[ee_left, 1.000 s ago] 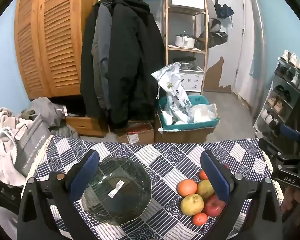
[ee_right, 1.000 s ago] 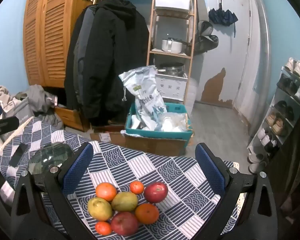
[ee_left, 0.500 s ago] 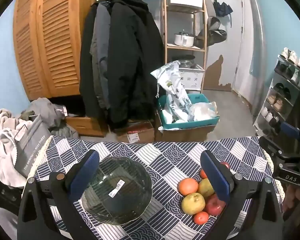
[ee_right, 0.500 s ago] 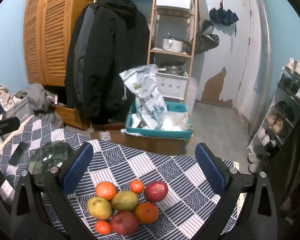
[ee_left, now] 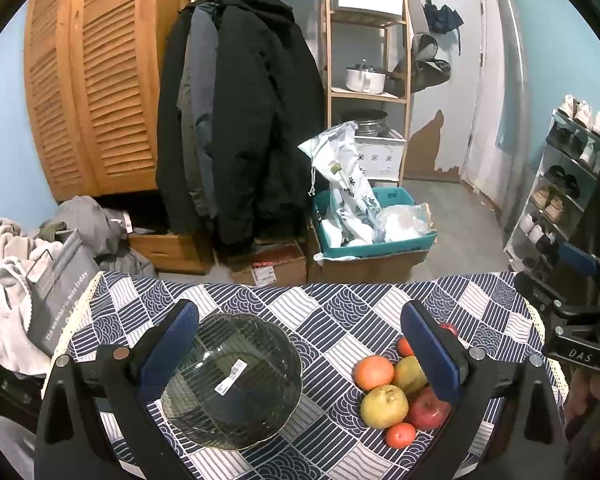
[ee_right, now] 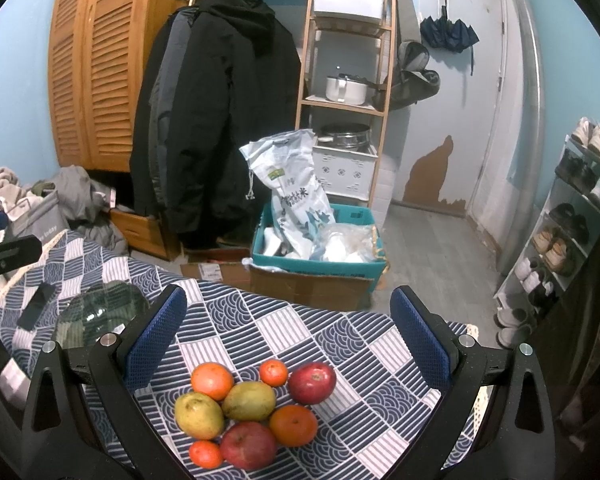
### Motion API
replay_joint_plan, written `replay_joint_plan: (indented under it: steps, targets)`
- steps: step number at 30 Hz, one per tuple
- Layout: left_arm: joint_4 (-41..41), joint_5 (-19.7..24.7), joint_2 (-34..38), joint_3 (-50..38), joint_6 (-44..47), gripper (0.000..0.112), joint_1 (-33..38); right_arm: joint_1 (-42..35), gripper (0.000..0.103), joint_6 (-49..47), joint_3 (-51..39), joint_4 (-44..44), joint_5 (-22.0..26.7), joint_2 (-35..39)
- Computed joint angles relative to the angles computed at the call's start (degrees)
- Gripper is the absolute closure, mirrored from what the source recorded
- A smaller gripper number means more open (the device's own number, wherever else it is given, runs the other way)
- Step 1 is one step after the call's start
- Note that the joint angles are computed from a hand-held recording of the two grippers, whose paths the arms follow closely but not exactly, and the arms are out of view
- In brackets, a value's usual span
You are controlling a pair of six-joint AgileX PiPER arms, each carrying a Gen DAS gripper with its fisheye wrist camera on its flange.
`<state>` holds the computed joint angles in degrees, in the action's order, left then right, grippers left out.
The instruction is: Organize fruits
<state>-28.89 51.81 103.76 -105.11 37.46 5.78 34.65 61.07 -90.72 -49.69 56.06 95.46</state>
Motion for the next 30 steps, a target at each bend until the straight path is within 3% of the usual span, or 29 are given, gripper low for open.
replay_joint_plan:
  steps: [30]
  targets:
    - [-2.60,0.47,-0.94,2.25,1.54,0.010,0.41,0.09,0.003,-0.11,0.01,0.00,0.21,-0.01]
